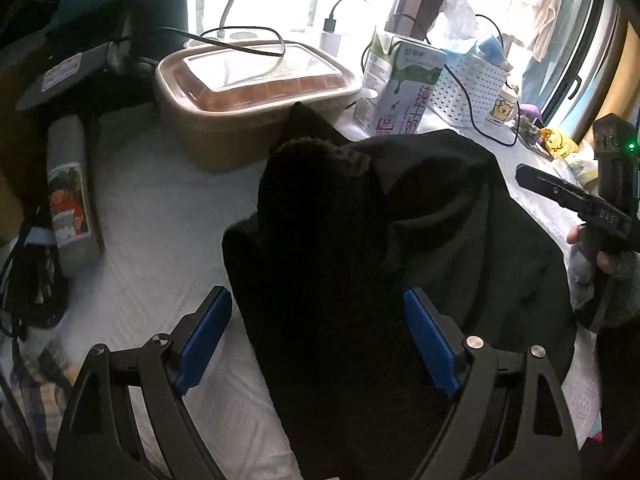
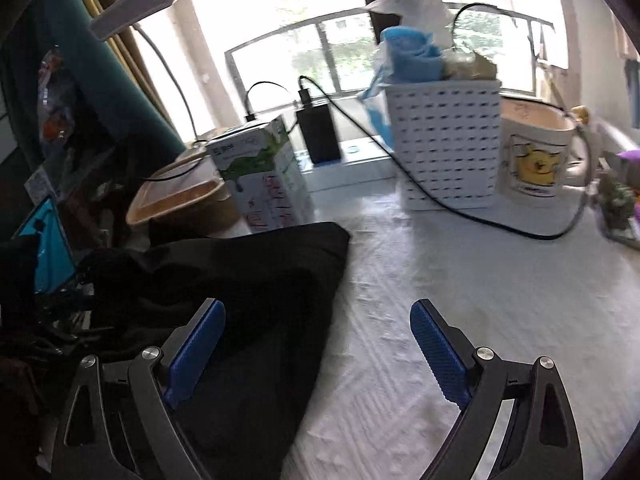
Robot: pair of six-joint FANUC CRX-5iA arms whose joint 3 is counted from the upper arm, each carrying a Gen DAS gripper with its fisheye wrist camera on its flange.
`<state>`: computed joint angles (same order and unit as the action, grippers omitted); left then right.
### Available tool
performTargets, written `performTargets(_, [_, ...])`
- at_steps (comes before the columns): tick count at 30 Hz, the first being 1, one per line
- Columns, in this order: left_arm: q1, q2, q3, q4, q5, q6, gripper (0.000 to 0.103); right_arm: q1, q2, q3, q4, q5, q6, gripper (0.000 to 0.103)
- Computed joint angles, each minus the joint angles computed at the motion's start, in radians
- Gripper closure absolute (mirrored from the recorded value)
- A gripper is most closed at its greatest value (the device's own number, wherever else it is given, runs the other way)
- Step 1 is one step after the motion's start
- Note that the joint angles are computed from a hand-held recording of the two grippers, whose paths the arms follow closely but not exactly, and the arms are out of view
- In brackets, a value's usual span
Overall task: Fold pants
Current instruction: 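Close the left and right tools together on the folded black pants bundle, then lift the held pants with both tools and carry them toward the teal tablet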
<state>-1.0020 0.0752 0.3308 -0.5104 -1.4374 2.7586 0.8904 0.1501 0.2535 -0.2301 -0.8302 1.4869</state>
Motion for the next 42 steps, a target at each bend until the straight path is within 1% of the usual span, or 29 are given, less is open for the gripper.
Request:
performTargets(2, [0.017,0.001,0.003,0.010,0.008,-0.033,0.016,-0.010,0.030,0.041,-0.038,-0.034,0.024,0.008])
performTargets(5, [0.058,0.026,0.023,0.046,0.001,-0.096,0.016,-0.008,0.056,0.075,-0.057,-0.036,0.044,0.009])
performTargets(6, [0.071,0.033,0.026,0.058,0.001,-0.113,0.016,-0.010,0.071,0.097,-0.075,-0.055,0.064,0.009])
performTargets(9, [0.075,0.062,0.053,0.043,-0.013,-0.145,0.016,-0.016,0.142,0.197,-0.099,-0.174,0.084,0.009])
performTargets(10, [0.076,0.070,0.062,0.039,-0.014,-0.153,0.016,-0.020,0.159,0.222,-0.107,-0.200,0.085,0.009])
performTargets(13, [0.073,0.077,0.062,0.026,0.009,-0.155,0.016,-0.032,0.188,0.263,-0.145,-0.220,0.104,0.010])
performTargets(16, [0.060,0.072,0.047,-0.004,0.034,-0.135,0.016,-0.018,0.217,0.302,-0.127,-0.238,0.117,0.010])
performTargets(17, [0.056,0.070,0.044,-0.014,0.035,-0.129,0.018,-0.010,0.224,0.309,-0.113,-0.241,0.115,0.010])
performTargets(18, [0.047,0.075,0.051,-0.027,0.025,-0.124,0.024,0.005,0.226,0.307,-0.084,-0.234,0.106,0.012])
performTargets(19, [0.047,0.077,0.052,-0.028,0.035,-0.128,0.030,0.016,0.226,0.301,-0.059,-0.228,0.097,0.014])
performTargets(20, [0.038,0.077,0.053,-0.038,0.040,-0.124,0.038,0.023,0.224,0.295,-0.039,-0.221,0.091,0.022])
performTargets(21, [0.031,0.084,0.061,-0.046,0.036,-0.121,0.046,0.032,0.220,0.283,-0.013,-0.208,0.074,0.034])
performTargets(22, [0.021,0.093,0.073,-0.061,0.027,-0.117,0.048,0.037,0.216,0.271,0.009,-0.194,0.051,0.039])
performTargets(24, [-0.001,0.112,0.100,-0.096,-0.004,-0.110,0.059,0.036,0.219,0.276,-0.005,-0.191,0.048,0.057])
performTargets(25, [-0.009,0.115,0.105,-0.109,-0.011,-0.097,0.063,0.039,0.219,0.276,-0.014,-0.189,0.053,0.062])
performTargets(26, [-0.015,0.115,0.107,-0.122,-0.016,-0.077,0.071,0.044,0.213,0.267,-0.011,-0.178,0.056,0.070])
performTargets(27, [-0.019,0.112,0.105,-0.129,-0.019,-0.060,0.076,0.053,0.206,0.254,0.008,-0.164,0.053,0.073])
performTargets(30, [-0.029,0.094,0.089,-0.134,-0.002,-0.013,0.082,0.079,0.173,0.200,0.057,-0.103,0.045,0.077])
performTargets(33, [-0.063,0.096,0.106,-0.165,-0.008,0.013,0.084,0.089,0.130,0.138,0.072,-0.045,0.015,0.078])
performTargets(40, [-0.123,0.112,0.138,-0.209,0.019,0.058,0.085,0.146,-0.032,-0.069,0.233,0.102,-0.099,0.079])
performTargets(42, [-0.141,0.109,0.139,-0.221,0.033,0.076,0.085,0.156,-0.073,-0.112,0.268,0.126,-0.125,0.079])
